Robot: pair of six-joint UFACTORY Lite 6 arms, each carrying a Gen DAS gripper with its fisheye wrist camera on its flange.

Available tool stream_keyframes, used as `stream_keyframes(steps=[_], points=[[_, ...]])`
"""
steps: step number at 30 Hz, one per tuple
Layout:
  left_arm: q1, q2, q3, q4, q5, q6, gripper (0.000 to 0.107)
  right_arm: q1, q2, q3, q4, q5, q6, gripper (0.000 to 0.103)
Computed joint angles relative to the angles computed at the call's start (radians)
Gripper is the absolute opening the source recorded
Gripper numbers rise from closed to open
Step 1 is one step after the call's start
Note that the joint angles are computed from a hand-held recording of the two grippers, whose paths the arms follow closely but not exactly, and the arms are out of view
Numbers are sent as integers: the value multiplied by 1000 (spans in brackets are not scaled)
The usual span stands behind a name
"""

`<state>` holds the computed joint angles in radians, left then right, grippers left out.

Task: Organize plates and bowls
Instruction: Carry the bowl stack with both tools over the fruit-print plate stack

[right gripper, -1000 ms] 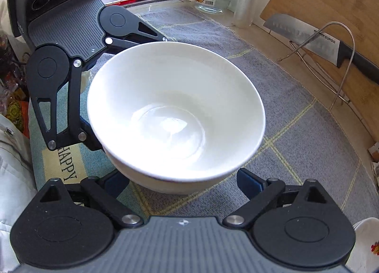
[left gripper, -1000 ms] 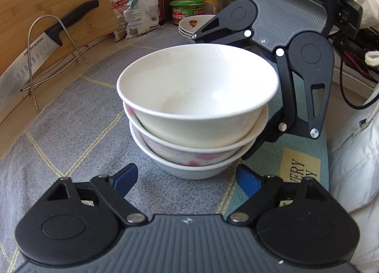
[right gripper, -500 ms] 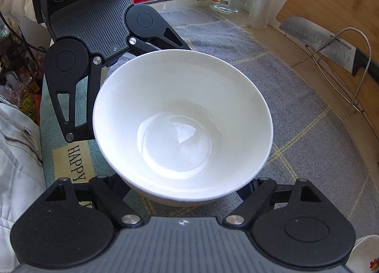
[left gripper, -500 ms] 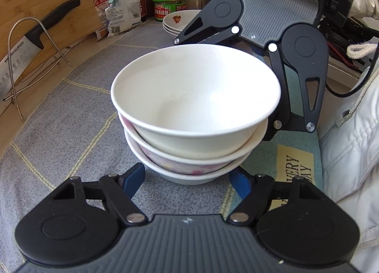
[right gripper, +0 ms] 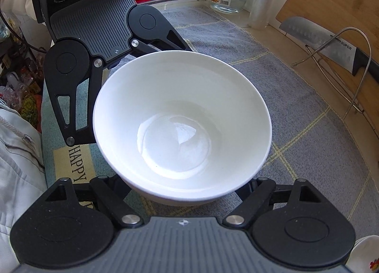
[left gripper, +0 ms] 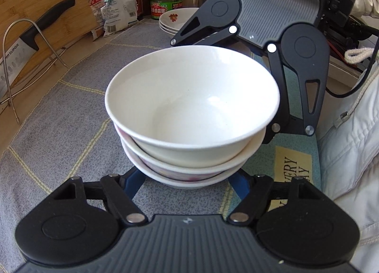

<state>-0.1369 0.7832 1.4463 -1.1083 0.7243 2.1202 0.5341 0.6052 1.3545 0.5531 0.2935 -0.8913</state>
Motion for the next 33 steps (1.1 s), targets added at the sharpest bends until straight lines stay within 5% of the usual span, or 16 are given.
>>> stream_keyframes(steps=[16,33], points=[[-61,-138,-102,1,-46,-79,76,-34,-151,-105,-7,50,-31,89],[-318,41,277,99,-88,-371,76,-335,-477,-357,53,149,-306,89]])
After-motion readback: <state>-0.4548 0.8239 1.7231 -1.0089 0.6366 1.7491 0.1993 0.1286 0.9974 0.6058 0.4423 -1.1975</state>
